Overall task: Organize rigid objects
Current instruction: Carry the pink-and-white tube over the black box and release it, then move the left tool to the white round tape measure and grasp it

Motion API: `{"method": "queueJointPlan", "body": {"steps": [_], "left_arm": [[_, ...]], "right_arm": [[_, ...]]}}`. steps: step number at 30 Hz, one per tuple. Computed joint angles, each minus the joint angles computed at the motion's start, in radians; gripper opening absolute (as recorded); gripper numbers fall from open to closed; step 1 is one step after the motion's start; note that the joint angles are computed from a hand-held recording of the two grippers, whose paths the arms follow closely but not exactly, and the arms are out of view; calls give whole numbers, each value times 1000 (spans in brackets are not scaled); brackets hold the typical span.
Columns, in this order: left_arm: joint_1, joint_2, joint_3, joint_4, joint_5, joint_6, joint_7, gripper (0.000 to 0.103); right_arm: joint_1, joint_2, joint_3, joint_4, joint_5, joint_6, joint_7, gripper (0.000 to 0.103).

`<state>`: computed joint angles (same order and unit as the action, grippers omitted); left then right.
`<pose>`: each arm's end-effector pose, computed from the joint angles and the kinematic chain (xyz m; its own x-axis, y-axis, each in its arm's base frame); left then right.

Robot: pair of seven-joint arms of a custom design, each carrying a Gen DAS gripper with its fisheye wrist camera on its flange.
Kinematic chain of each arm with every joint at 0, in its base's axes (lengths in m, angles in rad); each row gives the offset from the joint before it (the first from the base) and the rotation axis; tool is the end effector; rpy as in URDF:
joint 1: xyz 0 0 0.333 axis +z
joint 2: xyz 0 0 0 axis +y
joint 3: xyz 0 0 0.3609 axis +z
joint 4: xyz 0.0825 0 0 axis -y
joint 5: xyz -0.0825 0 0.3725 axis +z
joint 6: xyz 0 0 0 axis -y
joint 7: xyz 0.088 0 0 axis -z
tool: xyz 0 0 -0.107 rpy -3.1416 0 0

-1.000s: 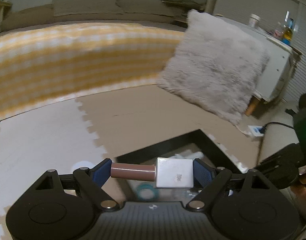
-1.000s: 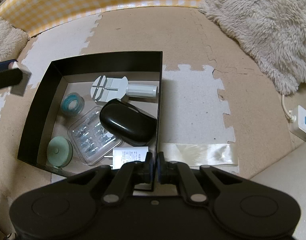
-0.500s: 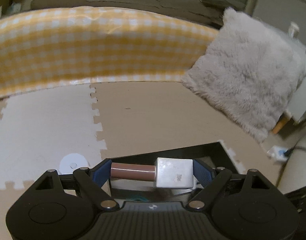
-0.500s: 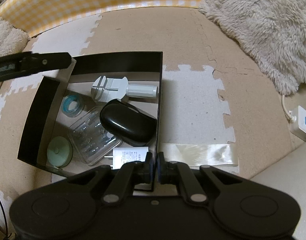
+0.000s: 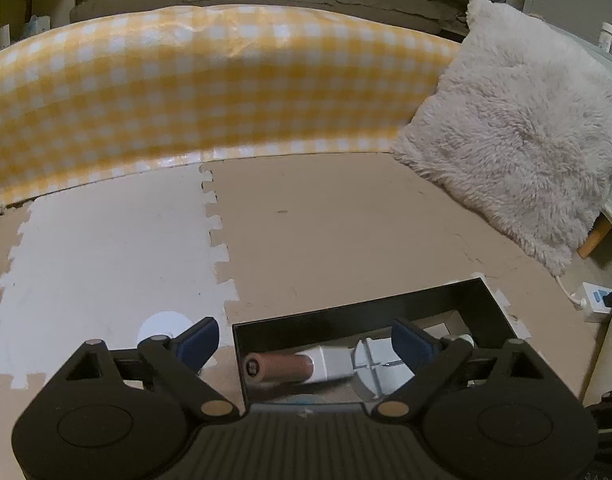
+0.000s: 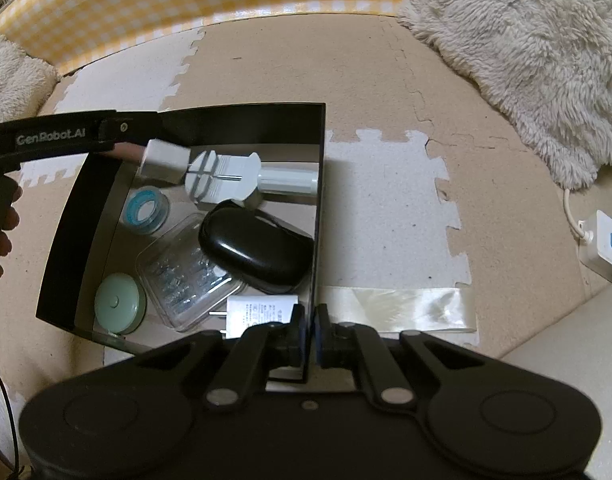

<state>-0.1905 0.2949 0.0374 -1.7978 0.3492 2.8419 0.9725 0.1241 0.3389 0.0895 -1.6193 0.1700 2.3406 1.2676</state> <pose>0.6723 -0.1251 0.5189 0.1040 -0.9895 0.1000 -0.7079 -0.1443 -0.6914 0.6808 0.1412 0.5163 0.4119 -0.9085 -0.0696 -0.8457 -0.3528 -0.4004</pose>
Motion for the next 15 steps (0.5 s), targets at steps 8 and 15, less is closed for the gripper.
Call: {"method": "queueJointPlan", "body": {"steps": [8,15], "left_arm": [[40,-34,-59,-30,-86,-38,122,94],[61,-74,-95,-78,-159,-53,221,99]], "right_arm": [[0,0,0,0,-1,0,0,5],[0,0,1,0,0,0,1,5]]}}
